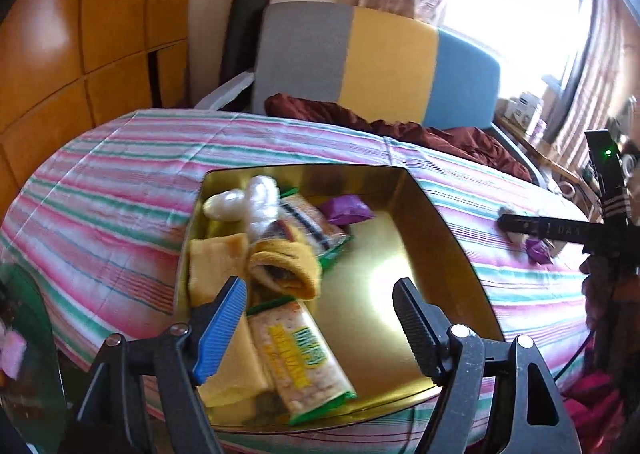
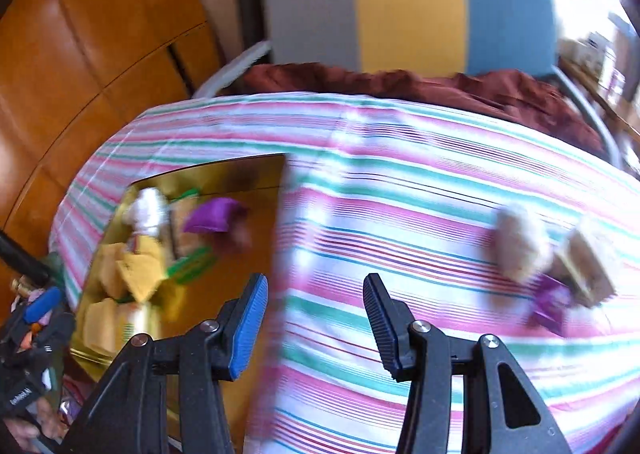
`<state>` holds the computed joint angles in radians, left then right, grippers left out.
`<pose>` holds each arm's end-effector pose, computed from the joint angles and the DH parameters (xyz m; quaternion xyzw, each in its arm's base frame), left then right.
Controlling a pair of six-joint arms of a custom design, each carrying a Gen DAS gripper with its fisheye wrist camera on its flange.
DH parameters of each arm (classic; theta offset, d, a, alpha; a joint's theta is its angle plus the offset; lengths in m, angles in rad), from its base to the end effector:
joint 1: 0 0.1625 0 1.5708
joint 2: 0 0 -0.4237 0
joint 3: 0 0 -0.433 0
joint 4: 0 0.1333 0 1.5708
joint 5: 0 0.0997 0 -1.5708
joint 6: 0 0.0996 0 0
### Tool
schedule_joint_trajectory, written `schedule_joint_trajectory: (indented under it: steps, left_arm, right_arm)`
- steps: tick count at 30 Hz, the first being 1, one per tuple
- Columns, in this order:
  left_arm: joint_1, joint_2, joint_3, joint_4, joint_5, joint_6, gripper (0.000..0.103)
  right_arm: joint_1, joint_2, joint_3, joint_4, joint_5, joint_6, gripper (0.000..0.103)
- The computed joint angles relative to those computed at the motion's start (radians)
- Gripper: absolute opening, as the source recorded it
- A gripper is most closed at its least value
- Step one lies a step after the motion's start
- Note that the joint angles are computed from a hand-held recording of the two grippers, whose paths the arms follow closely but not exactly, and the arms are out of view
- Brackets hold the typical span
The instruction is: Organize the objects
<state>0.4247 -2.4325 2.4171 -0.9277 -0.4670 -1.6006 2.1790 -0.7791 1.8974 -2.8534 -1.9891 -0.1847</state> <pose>-0.0594 -0.2708 0.3502 -0.0248 0.8256 -0.4374 0.3556 0.4213 -0.4427 -0.0027 0.3607 -0.9059 0.1220 0.1854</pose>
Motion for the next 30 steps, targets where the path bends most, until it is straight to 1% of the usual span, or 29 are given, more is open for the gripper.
schedule_joint_trajectory:
  steps: [4,11,13,16,20,22,25,28,30]
  left_arm:
    - [0.02,0.054,0.021,-0.166,0.002,0.139,0.077]
    - [0.064,0.179,0.061,-0.522,-0.019,0.425,0.077]
    - [0.076,0.217,0.067,-0.606,-0.029,0.49,0.077]
    - [0.096,0.276,0.072,-0.729,-0.049,0.586,0.077]
    - [0.118,0.358,0.07,-0.87,-0.077,0.69,0.077]
    - [0.128,0.398,0.066,-0.927,-0.089,0.729,0.077]
    - [0.146,0.448,0.06,-0.995,-0.109,0.774,0.078]
    - [0.163,0.489,0.054,-1.051,-0.137,0.812,0.078]
    - [0.172,0.508,0.05,-1.075,-0.152,0.832,0.078]
  right_arm:
    - [-0.054,-0.069,0.041,-0.036,-0.059,0.027,0.05]
    - [-0.148,-0.163,0.074,-0.104,-0.144,0.059,0.05]
    - [-0.181,-0.182,0.074,-0.126,-0.161,0.076,0.05]
    - [-0.229,-0.199,0.063,-0.149,-0.186,0.127,0.051]
    - [-0.278,-0.192,0.029,-0.161,-0.21,0.16,0.056]
    - [-0.29,-0.175,0.007,-0.152,-0.22,0.144,0.058]
    - [-0.296,-0.14,-0.031,-0.128,-0.234,0.09,0.065]
    - [-0.294,-0.096,-0.072,-0.102,-0.262,0.003,0.066]
    - [-0.29,-0.072,-0.1,-0.08,-0.277,-0.07,0.069]
